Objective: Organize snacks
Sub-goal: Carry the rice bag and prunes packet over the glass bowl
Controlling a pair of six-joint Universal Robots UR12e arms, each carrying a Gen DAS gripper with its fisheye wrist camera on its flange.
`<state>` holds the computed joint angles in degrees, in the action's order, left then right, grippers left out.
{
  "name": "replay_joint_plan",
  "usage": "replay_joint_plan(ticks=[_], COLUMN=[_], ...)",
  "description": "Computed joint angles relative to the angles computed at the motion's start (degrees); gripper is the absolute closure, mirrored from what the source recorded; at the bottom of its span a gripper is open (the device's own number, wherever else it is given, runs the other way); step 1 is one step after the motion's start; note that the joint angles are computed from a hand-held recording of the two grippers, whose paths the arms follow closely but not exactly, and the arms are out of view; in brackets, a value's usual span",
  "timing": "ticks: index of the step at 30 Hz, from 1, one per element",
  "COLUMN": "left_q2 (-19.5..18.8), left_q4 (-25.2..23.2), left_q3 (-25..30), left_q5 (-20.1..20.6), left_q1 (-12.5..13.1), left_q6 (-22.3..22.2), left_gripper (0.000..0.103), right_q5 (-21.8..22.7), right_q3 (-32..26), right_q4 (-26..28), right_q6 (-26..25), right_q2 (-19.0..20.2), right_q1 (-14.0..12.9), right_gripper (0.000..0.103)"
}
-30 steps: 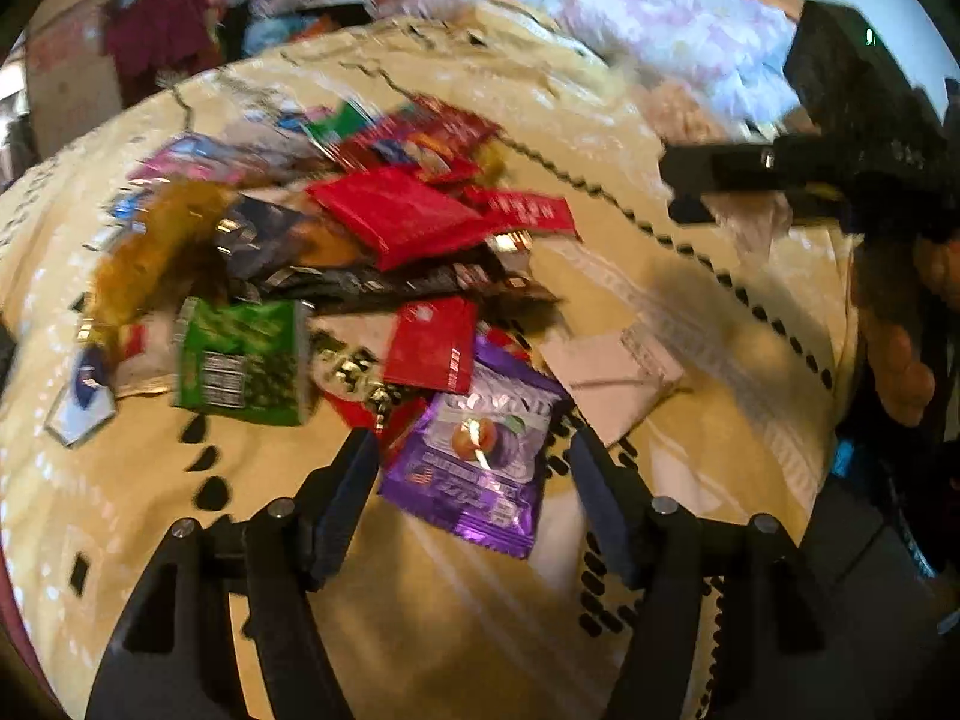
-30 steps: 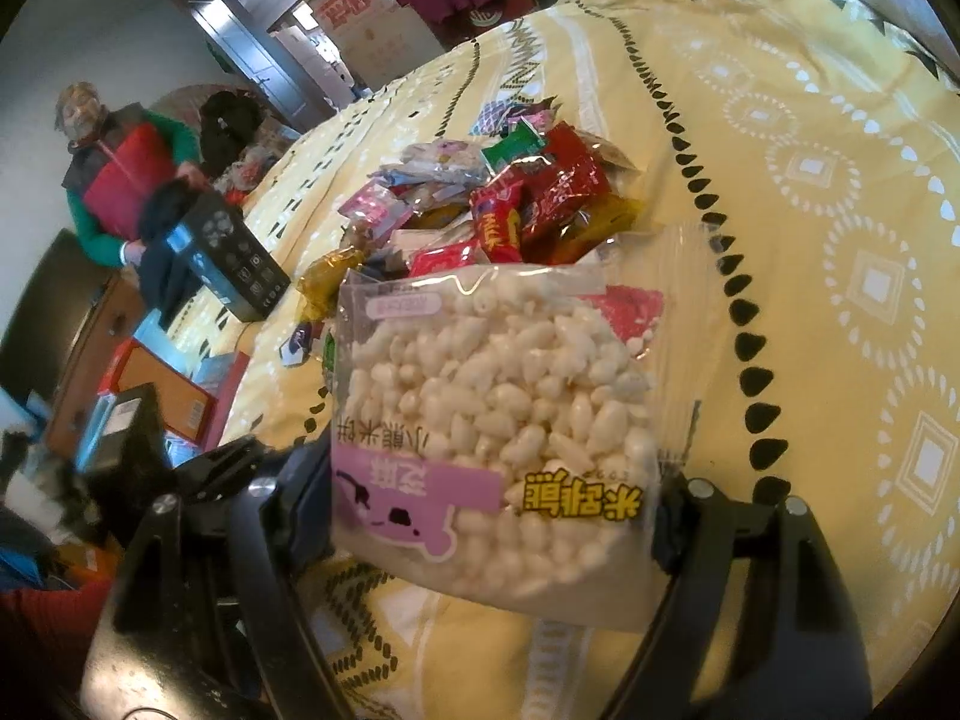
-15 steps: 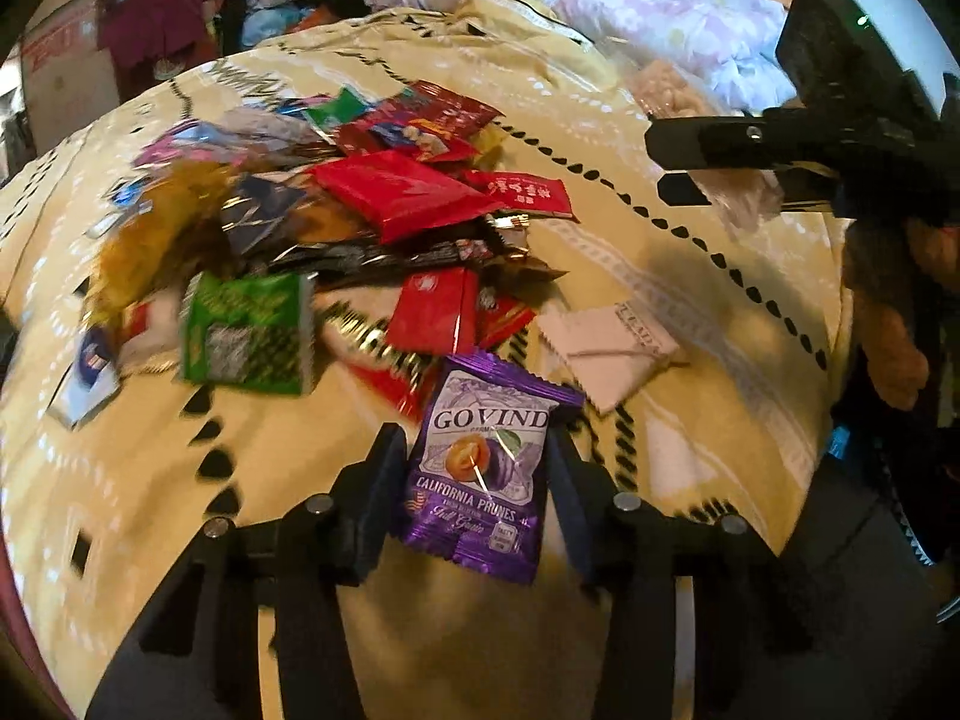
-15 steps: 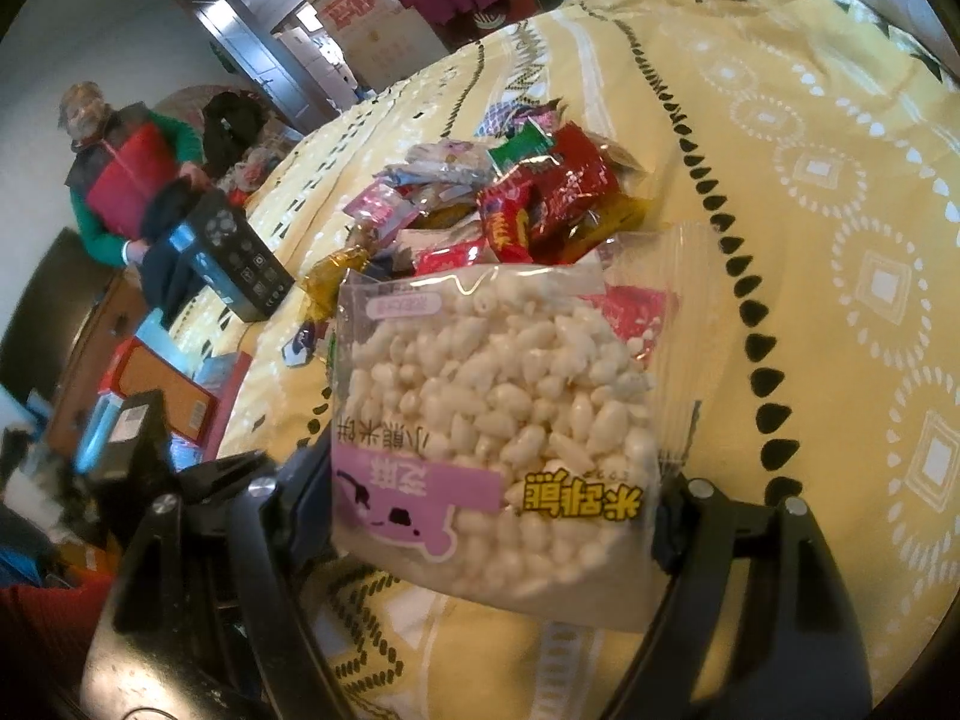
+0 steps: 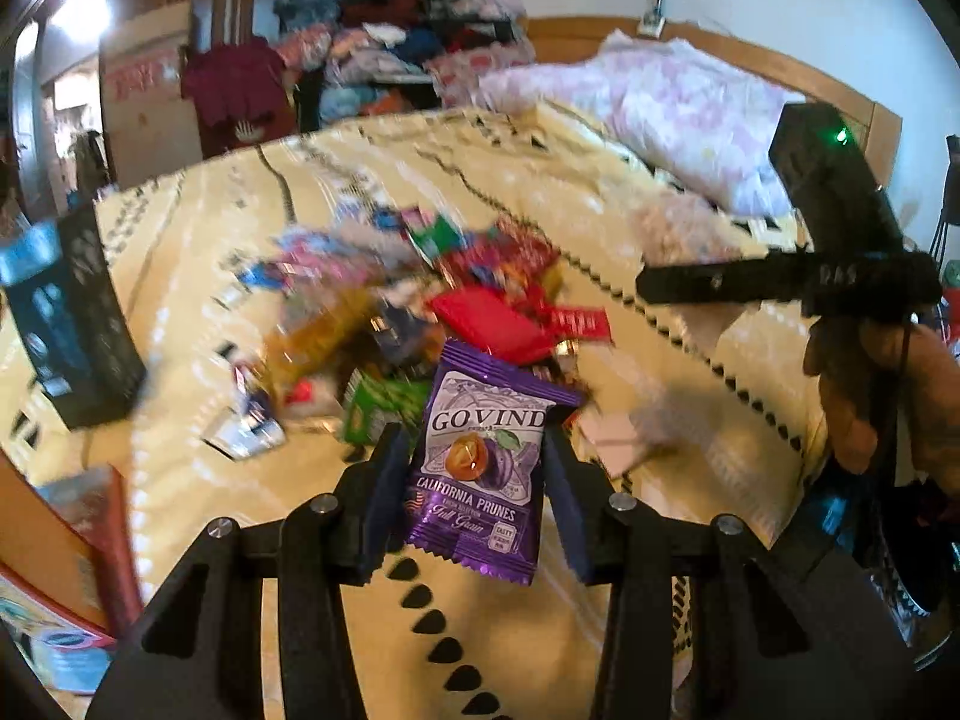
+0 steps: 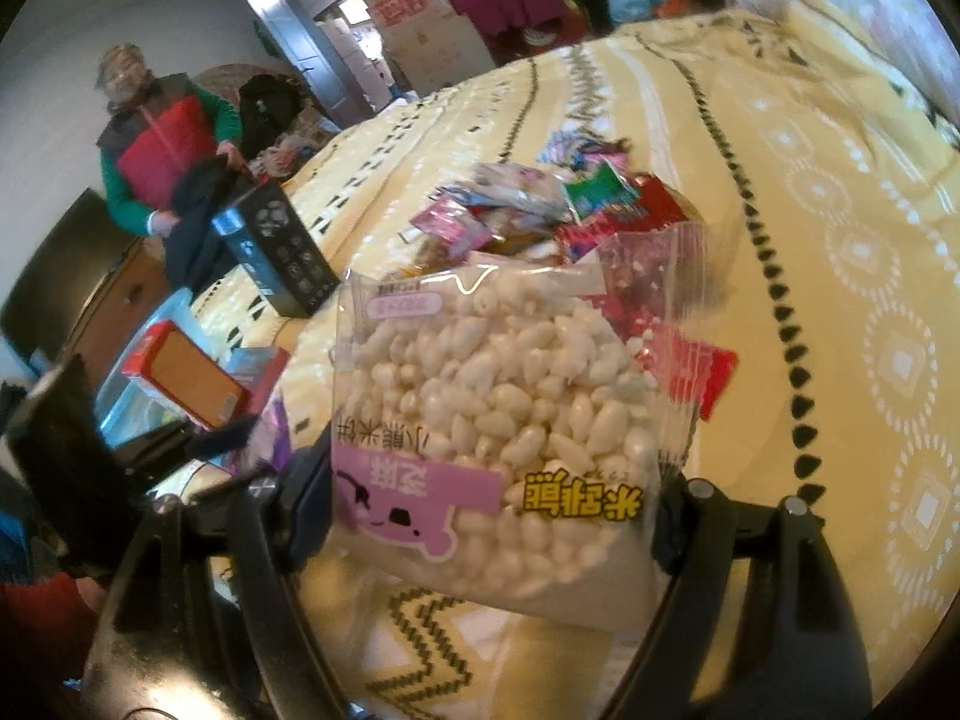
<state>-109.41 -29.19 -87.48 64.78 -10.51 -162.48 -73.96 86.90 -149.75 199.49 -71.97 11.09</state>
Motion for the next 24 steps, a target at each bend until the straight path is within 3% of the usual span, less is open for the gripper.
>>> replay_joint_plan(ticks=[8,13,19,24], left_q2=[2.5,4.62,7.49,9.22], left_q4=[8.52,13.65,16.51,16.64], left_q3=[0.23,-0.06,-1.9,-3.56], left_q5=[2.81,6.59,12.67,17.49], left_q1=[2.68,6.47,12.05,17.03], left_q6=[-6.06,-11.52,-17.17,-21.19], left_gripper=[0.056,0.056,0.056,0.056], right_q5=[-0.76,0.39,4.02,8.91], right_q3=[-8.8,-17.21,-32.46,-50.56], right_q4=[1.65,2.53,7.13,16.65], right_q6=[-6.04,-9.52,-14.61,-18.76], right_q2=[3.11,7.11,15.1,24.91], right_q1=[2.81,5.3,9.4,12.95], right_gripper=[0.022,0.022,0.022,0.022])
